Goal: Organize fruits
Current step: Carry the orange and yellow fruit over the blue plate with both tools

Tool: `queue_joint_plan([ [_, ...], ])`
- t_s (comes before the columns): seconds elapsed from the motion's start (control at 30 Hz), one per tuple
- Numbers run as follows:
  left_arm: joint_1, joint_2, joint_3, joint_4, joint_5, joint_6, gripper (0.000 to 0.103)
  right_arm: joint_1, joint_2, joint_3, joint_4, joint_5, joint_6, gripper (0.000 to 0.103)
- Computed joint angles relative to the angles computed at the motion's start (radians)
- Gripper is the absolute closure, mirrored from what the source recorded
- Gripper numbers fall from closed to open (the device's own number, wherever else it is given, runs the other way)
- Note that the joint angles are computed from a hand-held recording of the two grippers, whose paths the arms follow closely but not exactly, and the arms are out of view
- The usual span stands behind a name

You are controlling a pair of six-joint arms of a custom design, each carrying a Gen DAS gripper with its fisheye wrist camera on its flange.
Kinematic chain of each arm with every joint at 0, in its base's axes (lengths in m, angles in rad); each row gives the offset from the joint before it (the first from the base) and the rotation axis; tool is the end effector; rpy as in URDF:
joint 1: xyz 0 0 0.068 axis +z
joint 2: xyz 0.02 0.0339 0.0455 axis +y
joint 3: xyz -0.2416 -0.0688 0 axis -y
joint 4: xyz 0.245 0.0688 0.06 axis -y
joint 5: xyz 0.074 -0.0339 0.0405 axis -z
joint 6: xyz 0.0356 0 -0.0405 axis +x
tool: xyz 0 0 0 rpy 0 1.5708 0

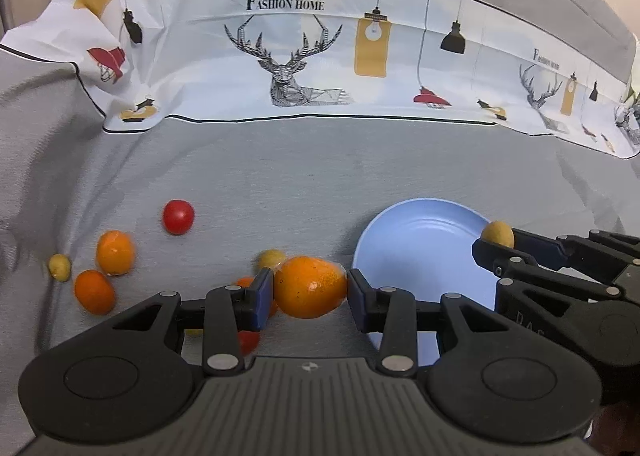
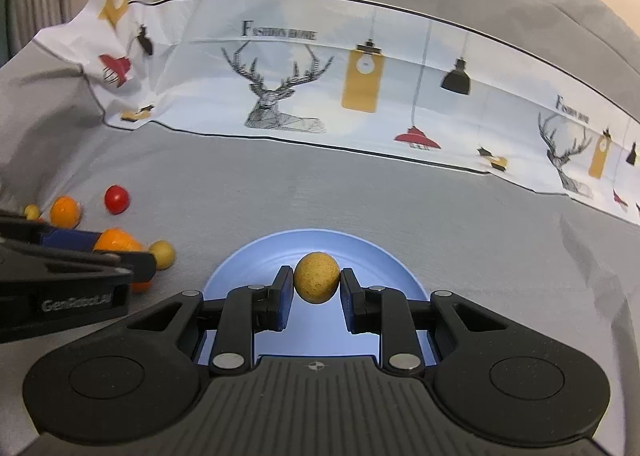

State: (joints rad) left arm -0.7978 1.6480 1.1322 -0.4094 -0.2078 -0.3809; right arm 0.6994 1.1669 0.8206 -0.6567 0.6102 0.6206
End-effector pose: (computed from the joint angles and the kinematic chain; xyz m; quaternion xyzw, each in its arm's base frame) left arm 0.2474 -0.2431 0.1988 0.1630 0.9296 -0.0936 0.3170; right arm 0.1902 0.1333 0.2220 0.0480 0.9182 -0.0640 0.3879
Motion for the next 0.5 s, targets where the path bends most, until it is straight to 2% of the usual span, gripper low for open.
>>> queue_joint_plan([
  [0.13,-0.002,0.011,0.003,0.018,0.043,0.004,0.059,-0.076,-0.07,-0.043,0.003,-0.046,0.0,0.077],
  [0.37,-0.035,0.059,0.029,0.03,0.11,0.047,0.059,-0.313,-0.201,-0.126,-0.014,-0.246,0.043,0.077],
  [0.5,-0.06,0.1,0.055,0.016,0.12,0.072,0.059,-0.382,-0.267,-0.164,-0.028,-0.29,0.036,0.077],
])
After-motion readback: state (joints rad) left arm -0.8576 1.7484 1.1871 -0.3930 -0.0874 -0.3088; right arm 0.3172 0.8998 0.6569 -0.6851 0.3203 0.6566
